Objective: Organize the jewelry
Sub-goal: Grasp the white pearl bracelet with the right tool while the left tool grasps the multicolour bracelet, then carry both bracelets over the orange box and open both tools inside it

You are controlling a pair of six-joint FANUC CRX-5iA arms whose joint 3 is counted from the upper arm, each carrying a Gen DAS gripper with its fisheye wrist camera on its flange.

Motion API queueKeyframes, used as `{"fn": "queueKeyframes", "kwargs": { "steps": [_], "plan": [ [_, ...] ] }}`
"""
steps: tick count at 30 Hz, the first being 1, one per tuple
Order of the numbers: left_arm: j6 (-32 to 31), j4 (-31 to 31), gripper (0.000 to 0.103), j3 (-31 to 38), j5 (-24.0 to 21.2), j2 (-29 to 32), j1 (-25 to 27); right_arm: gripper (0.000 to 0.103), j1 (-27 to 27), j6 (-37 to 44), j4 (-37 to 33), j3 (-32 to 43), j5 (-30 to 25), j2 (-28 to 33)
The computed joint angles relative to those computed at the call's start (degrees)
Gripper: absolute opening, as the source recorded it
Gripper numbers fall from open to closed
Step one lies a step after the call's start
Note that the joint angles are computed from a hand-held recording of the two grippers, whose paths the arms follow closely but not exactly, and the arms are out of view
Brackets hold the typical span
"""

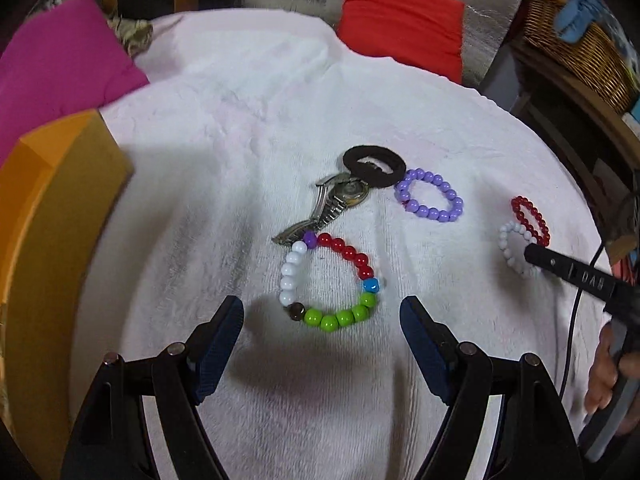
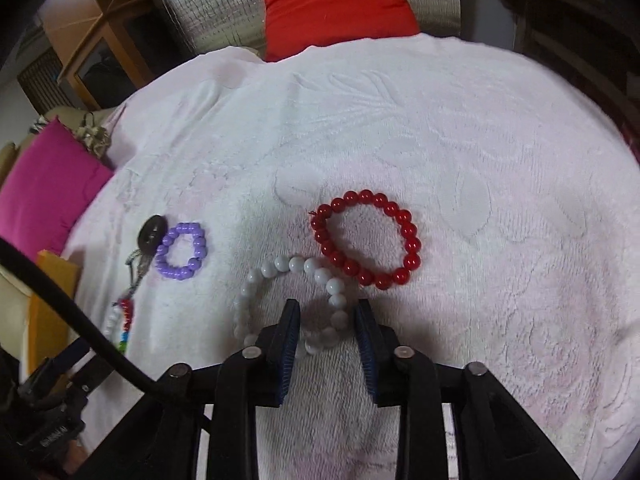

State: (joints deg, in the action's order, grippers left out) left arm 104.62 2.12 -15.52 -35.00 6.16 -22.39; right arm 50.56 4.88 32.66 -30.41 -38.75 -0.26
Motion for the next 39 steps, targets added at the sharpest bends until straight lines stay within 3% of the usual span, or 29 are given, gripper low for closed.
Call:
{"fn": "queueKeyframes", "kwargs": {
  "steps": [1, 3, 7, 10, 17, 29, 39],
  "plan": [
    [-0.46, 0.53, 0.079, -0.02, 0.23, 0.39, 0.14, 0.012, 0.62, -0.49, 1.61, 0.09, -1.32, 0.46],
    [0.67, -0.81, 0.066, 0.77, -0.03, 0.97, 0.00, 0.011, 1.31, -0.90, 3.16, 0.09, -2.25, 0.87],
    [1.65, -3.51, 0.034, 1.57, -0.28, 1.07, -0.35, 0.010, 2.03, -1.14, 4.27, -0.85, -1.70, -0.05],
    [-1.79, -0.14, 0.010, -0.14, 0.63, 0.32, 0.54, 0.010, 2.27, -1.62, 4.89, -2.25, -0.29, -1.80],
    [-5.54, 2.49, 0.009, -4.14, 3.00, -3.46, 1.22, 0.010, 3.41, -4.76, 9.13, -6.59, 3.06, -6.61],
    [-3.48, -1.94, 0.009, -7.51, 5.46, -11.63, -0.13, 0.010, 5.09, -8.78, 13.12, -9.24, 8.56, -10.95],
    [14.38, -22.39, 0.009, -2.43, -0.53, -14.90, -5.67, 0.010, 5.15, -16.62, 24.18, -12.21, 13.23, -13.15]
  ]
}}
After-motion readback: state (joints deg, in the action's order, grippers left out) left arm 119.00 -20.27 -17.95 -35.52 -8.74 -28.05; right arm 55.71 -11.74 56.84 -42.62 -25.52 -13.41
